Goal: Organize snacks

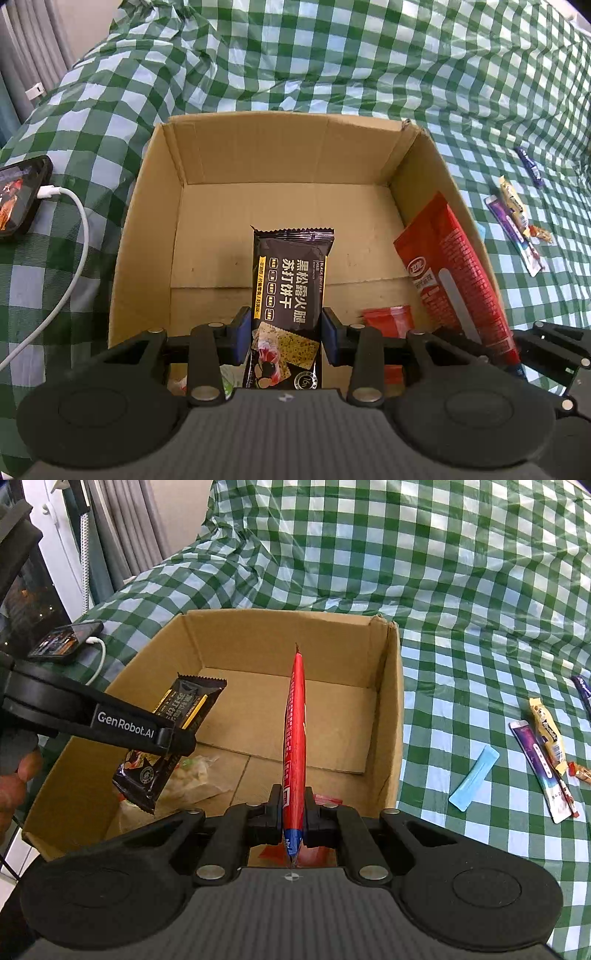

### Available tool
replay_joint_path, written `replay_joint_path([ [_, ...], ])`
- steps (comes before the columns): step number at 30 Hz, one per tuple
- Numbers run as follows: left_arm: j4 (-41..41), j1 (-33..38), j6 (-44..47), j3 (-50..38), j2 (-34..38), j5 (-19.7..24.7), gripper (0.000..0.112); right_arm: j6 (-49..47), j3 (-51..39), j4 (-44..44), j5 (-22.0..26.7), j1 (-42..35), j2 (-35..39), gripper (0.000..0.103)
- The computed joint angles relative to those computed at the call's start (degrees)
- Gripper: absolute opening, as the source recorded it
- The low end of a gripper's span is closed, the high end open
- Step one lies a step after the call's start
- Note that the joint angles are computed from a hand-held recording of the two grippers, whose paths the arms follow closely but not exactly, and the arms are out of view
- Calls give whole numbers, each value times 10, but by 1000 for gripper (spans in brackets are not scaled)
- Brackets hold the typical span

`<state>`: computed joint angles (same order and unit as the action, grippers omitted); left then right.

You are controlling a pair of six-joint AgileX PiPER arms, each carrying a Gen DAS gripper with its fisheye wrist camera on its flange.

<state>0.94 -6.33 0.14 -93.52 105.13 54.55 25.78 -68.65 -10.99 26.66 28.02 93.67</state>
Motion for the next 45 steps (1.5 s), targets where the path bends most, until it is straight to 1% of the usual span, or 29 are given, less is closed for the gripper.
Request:
replay_joint_path([
  [2,6,-1,-3,0,3,-1,44,-5,-4,2,0,-3,5,9],
  [3,8,-1,-3,4,1,-9,51,-8,-10,3,1,-5,11,10],
  [4,8,-1,0,9,-3,-18,62,-12,-15,4,1,-6,14,11],
  [5,11,-1,-3,16,-12,-26,92,-13,-18,3,-1,-6,15,11],
  [6,21,-3,-12,26,-21,-41,102,-8,-18,-4,-3,-6,13,18],
  [7,32,-6,-25,43,-34,-65,103,-3,-22,-11,-1,-4,12,43],
  [8,47,-8,-34,57,-48,-79,103,9,-21,-25,2,-1,5,59],
  [9,53,-9,-32,65,-57,-81,103,40,-19,-55,6,6,-1,81],
  [10,57,-9,-31,72,-66,-80,103,77,-13,-92,11,16,-12,86],
  [11,62,-8,-34,86,-77,-81,103,90,-3,-109,12,24,-25,86],
  [13,61,-6,-33,116,-104,-78,103,67,15,-90,23,34,-52,90],
  [18,42,-3,-30,210,-202,-60,103,102,56,-89,75,85,-118,93],
  [23,29,-1,-34,268,-292,-31,103,197,73,-154,128,159,-168,97],
  [27,71,-23,-64,300,-354,-27,103,281,78,-230,177,225,-196,100],
  [30,81,-30,-73,315,-395,-17,103,335,81,-273,214,272,-213,101],
  [35,92,-51,-90,331,-445,7,103,412,98,-341,279,356,-244,102],
  [38,99,-70,-106,334,-467,22,103,438,106,-363,309,389,-259,102],
  [45,141,-118,-151,333,-492,34,103,498,119,-403,360,445,-280,102],
])
